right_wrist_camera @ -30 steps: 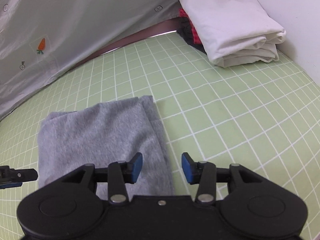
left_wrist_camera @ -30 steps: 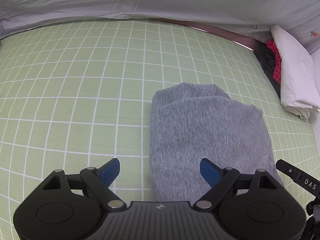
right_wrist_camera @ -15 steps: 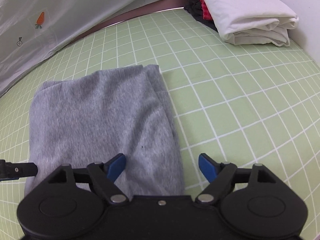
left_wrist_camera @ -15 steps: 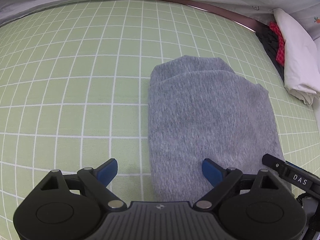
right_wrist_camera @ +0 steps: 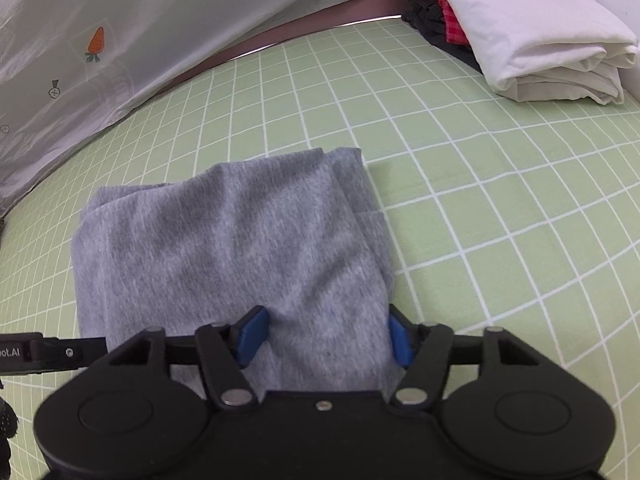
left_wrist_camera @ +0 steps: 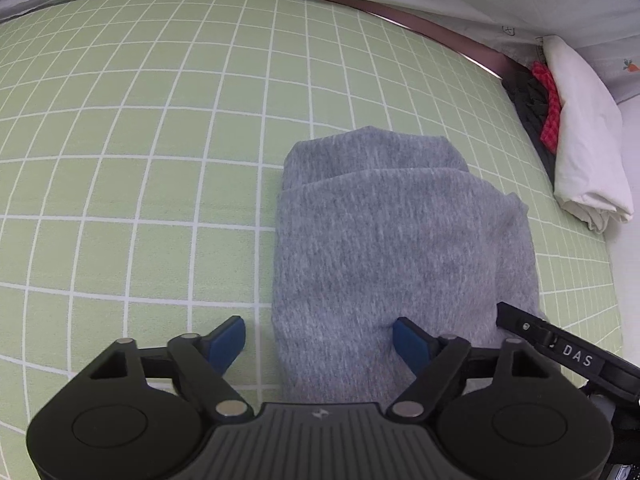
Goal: Fold clothes
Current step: 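Grasp the folded grey bundle with both grippers and lift it toward the white stack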
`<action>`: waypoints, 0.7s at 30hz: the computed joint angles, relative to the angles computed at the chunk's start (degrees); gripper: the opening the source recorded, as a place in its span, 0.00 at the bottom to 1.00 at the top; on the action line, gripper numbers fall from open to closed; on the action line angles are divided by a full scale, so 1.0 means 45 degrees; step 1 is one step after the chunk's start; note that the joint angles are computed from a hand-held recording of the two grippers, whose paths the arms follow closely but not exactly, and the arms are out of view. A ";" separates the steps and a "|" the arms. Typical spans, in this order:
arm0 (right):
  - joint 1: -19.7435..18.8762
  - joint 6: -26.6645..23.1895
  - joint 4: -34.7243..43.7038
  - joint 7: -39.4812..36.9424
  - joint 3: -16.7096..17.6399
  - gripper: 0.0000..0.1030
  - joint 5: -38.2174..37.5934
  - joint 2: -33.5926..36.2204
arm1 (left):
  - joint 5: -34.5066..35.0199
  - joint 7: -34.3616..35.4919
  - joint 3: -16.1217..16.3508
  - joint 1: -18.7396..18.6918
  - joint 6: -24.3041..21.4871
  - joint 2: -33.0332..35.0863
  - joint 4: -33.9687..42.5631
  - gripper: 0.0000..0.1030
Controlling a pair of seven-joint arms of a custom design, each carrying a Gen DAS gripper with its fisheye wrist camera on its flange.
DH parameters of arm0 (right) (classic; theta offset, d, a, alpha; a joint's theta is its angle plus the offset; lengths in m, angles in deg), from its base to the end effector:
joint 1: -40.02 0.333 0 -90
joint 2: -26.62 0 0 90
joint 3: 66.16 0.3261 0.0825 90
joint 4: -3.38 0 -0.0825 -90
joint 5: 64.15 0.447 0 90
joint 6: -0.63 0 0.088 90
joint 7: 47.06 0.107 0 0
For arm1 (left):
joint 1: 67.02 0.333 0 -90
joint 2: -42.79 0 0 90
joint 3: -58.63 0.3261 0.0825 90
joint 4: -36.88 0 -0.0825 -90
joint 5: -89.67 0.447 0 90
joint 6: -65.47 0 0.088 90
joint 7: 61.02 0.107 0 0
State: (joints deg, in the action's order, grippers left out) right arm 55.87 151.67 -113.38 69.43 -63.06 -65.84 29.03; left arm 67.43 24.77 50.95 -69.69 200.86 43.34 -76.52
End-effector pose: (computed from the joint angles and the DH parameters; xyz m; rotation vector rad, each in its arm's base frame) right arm 0.6221 0.2140 0.4651 -1.7456 1.9501 -0.3068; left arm 0.6376 -0.1211 0.4857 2.2598 -2.0043 0.7527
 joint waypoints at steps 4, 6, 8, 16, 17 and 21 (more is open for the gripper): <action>0.0142 -0.0144 0.0134 0.0631 0.0029 0.18 -0.0812 -0.0052 | -0.2049 0.0828 0.0026 0.0099 0.0029 0.0024 -0.0079 0.36; 0.0144 0.0110 -0.0081 0.0772 0.0060 0.16 -0.0749 -0.0321 | -0.2893 0.1403 0.0039 0.0123 0.0113 -0.0097 -0.0196 0.23; 0.0148 0.0461 -0.0323 0.0824 0.0143 0.15 -0.0660 -0.0631 | -0.3645 0.1920 0.0057 0.0091 0.0220 -0.0303 -0.0328 0.19; 0.0178 0.1446 -0.0786 0.1051 0.0645 0.14 -0.0587 -0.1634 | -0.5743 0.3998 0.0056 -0.0447 0.0003 -0.0724 0.0114 0.17; 0.0114 0.1454 -0.0860 0.1339 0.0711 0.14 -0.0788 -0.1778 | -0.5630 0.4082 0.0002 -0.0537 0.0005 -0.0701 0.0248 0.17; -0.0284 0.1520 -0.1361 0.2441 0.0936 0.14 -0.1595 -0.2506 | -0.5670 0.4430 -0.0145 -0.0840 -0.0001 -0.0667 0.0589 0.17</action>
State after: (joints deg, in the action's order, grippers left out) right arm 54.59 158.51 -119.51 80.41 -58.84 -73.01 17.75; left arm 41.92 44.70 50.30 -73.47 200.85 40.34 -73.87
